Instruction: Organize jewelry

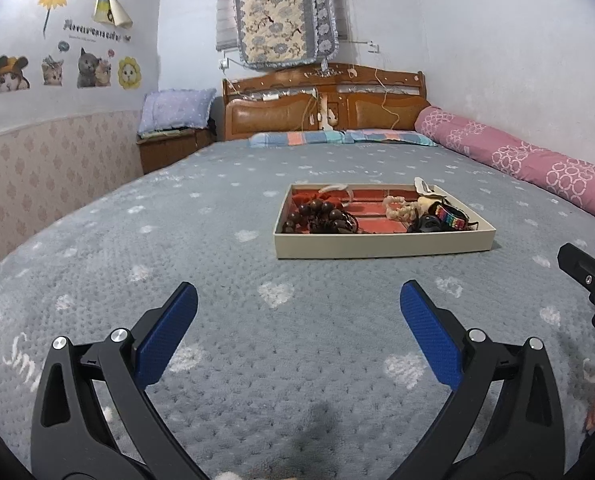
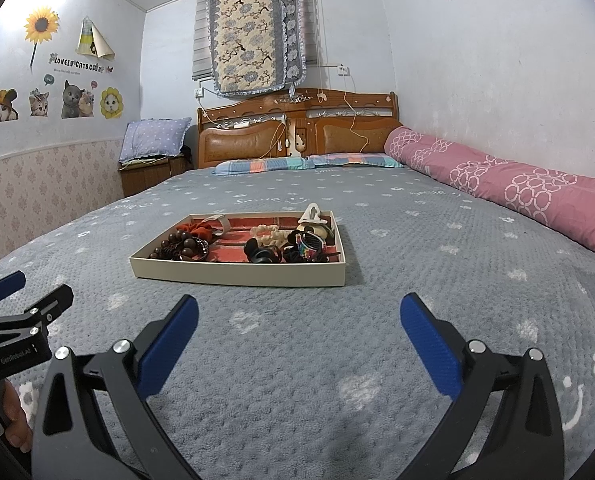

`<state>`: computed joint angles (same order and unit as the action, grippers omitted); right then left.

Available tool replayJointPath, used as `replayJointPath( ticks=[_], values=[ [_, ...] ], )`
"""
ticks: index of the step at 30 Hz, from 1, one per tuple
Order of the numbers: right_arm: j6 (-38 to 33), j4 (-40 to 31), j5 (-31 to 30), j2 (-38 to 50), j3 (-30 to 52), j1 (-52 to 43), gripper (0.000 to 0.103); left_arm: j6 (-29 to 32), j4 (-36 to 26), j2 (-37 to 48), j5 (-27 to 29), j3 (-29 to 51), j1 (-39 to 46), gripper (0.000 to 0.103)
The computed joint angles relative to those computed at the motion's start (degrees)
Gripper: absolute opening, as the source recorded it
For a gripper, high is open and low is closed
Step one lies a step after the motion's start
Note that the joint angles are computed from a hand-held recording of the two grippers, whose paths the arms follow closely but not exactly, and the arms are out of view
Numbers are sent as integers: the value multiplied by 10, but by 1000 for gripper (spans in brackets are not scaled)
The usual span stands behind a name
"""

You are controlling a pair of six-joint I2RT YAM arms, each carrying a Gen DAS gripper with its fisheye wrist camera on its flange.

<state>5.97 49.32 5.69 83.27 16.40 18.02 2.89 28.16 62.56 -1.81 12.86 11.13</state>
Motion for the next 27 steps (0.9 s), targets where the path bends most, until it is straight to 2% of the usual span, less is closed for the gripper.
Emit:
replayJointPath(
  ticks=[10, 27],
  values=[
    [0, -1, 0, -1, 0, 0, 99, 5, -5, -10, -22, -2, -13, 98],
    [0, -3, 0, -2, 1, 0, 99, 5, -8, -35, -4, -11, -7, 98]
  ],
)
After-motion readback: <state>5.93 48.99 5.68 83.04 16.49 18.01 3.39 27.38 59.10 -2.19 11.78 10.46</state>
